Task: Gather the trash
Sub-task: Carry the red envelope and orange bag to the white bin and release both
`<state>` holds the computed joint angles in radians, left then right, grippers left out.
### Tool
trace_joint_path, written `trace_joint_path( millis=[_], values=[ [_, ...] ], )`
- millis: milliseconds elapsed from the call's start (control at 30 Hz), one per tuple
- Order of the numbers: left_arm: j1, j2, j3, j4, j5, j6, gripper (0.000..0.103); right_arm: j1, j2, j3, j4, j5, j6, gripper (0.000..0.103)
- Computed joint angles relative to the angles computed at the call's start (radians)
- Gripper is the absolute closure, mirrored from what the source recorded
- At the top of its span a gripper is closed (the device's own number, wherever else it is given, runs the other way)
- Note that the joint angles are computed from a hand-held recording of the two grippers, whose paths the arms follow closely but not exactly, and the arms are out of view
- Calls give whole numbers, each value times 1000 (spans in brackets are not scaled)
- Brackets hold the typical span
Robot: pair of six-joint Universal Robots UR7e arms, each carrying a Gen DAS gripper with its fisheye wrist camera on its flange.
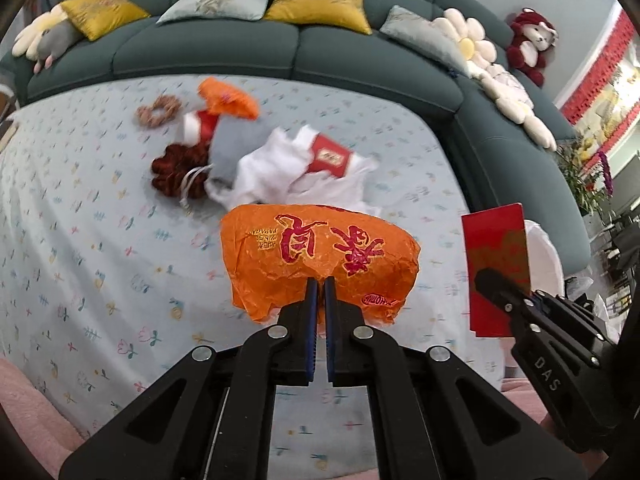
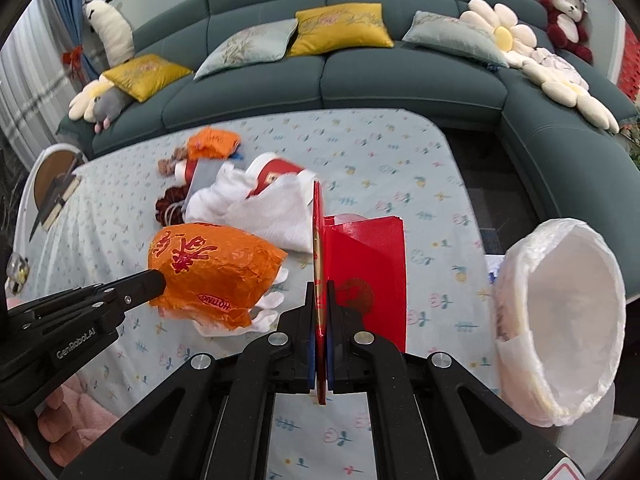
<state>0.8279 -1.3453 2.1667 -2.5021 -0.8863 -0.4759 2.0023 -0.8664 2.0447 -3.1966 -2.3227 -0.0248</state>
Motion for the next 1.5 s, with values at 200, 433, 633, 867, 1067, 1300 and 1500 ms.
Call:
trace_joint_path(
  millis=[200, 433, 633, 867, 1067, 1300, 1500],
  values=[
    [-69, 67, -34, -39, -26, 30, 100, -13, -83, 64, -63, -26, -13, 100],
    [-141, 186, -86, -92, -75, 77, 100, -59, -199, 158, -140, -61, -27, 100],
    [-180, 300, -142, -119, -126, 108, 100, -129, -313, 243, -207, -84, -29, 100],
    [-203, 402, -203, -123, -175, 141, 100, -203, -393, 297, -246, -92, -38, 100],
    [-206, 466, -245, -130, -213, 150, 99, -250, -424, 314, -255, -89, -47, 97],
    [-211, 494, -264, -155, -220, 135, 65, -263, -433, 308, -250, -108, -43, 74],
    [-219, 476, -253, -153, -180, 130, 61, -235, -415, 299, -287, -144, -51, 58]
  ],
)
